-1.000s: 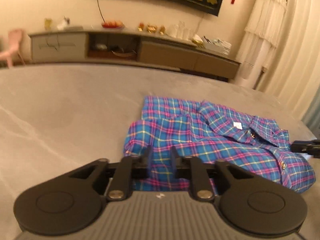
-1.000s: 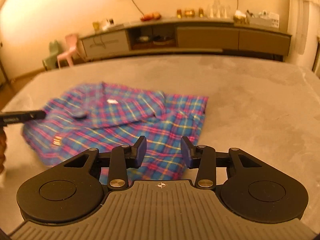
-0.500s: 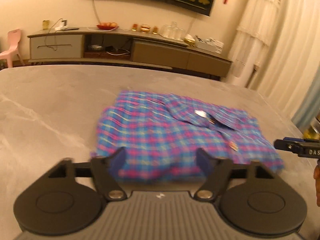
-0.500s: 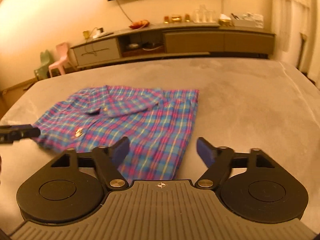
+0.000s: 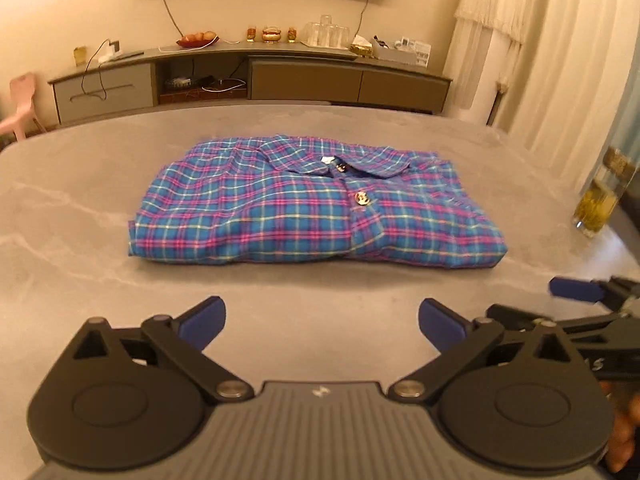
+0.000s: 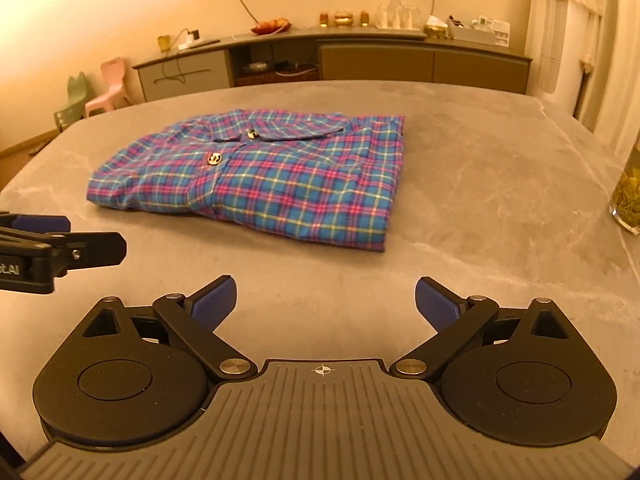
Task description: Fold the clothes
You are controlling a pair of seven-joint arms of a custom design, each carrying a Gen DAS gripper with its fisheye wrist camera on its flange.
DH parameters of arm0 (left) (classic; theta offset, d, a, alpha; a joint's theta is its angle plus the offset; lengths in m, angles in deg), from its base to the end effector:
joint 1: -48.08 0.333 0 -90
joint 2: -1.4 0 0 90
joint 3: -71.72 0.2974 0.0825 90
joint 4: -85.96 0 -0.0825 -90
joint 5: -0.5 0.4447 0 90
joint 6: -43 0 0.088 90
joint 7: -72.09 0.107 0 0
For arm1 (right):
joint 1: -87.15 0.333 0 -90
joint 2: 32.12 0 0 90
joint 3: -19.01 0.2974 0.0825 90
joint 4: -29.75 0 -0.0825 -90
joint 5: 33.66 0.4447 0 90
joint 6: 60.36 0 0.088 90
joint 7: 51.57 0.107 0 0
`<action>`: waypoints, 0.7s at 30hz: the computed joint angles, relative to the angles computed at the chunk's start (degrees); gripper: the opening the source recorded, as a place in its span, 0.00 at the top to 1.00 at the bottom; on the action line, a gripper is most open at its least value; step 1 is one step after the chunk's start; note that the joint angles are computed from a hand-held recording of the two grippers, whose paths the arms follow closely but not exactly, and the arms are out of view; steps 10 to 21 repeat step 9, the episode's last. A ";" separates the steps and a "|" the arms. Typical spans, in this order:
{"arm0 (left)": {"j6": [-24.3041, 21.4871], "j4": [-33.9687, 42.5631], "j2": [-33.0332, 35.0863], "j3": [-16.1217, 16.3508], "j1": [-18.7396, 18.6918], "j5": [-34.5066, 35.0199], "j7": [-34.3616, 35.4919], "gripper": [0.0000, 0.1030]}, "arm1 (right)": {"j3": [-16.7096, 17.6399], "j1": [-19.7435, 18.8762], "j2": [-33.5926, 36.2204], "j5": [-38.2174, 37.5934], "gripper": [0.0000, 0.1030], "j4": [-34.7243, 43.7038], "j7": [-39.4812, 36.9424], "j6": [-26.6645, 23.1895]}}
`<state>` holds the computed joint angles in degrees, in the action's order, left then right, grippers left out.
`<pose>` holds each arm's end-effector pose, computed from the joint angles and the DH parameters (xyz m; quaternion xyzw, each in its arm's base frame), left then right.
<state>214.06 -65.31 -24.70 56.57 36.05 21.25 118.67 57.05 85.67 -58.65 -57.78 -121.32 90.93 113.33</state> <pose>0.4271 -0.2448 0.4224 -0.6248 0.6730 -0.3351 0.2104 0.3876 0.3142 0.3882 -0.7031 0.5841 -0.2358 0.3299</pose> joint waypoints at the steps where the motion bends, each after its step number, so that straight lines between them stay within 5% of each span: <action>1: 0.11 -0.18 -0.09 0.31 -0.41 -0.67 -0.40 0.00 | -0.12 0.02 0.16 0.03 0.09 0.05 -0.01 0.02; 7: -2.22 -0.59 -2.11 -5.10 3.83 2.68 -6.83 0.00 | -0.32 0.14 0.80 -0.21 0.09 0.27 0.24 -0.38; 21: -3.81 -0.23 -2.21 -5.13 3.35 4.08 -7.17 0.00 | -0.47 0.36 1.04 -0.53 0.09 0.46 0.31 -0.66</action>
